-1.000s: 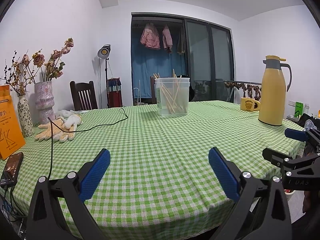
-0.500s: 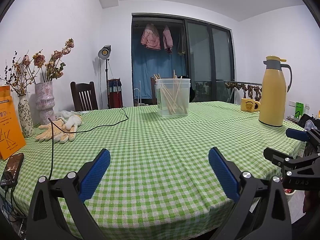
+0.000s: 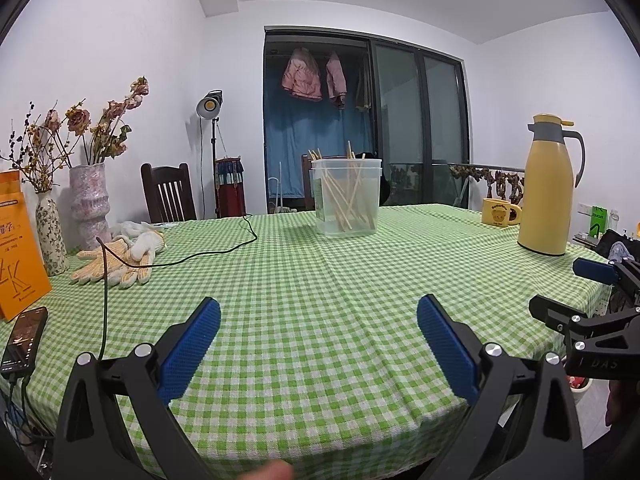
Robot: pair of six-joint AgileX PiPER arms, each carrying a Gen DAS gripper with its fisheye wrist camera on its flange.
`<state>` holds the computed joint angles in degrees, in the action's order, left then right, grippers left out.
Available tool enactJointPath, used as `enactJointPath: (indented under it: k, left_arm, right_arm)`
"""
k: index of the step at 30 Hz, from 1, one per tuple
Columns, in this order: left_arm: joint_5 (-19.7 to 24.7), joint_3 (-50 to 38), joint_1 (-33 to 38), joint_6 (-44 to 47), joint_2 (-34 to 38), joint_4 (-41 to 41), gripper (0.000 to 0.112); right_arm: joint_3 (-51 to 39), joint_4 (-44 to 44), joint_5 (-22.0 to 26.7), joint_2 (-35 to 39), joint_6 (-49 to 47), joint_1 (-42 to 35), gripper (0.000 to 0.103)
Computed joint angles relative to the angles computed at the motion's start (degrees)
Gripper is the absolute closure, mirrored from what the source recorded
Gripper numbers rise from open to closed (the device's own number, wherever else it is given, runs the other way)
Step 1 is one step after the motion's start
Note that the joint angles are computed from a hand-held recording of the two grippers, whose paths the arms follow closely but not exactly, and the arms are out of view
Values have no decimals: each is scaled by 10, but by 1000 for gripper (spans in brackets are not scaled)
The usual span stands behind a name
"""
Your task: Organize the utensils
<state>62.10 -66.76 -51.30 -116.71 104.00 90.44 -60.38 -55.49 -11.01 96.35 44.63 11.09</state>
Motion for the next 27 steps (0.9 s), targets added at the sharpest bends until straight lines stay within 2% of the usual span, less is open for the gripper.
enactJointPath:
  k: [8, 27]
  left_arm:
    - [8, -3, -3, 1, 2, 1, 17]
    - [11, 0, -6, -5, 6, 0, 17]
  right_arm:
    - [0, 14, -2, 1, -13, -1, 13]
    - [-3, -12, 3, 3, 12, -1, 13]
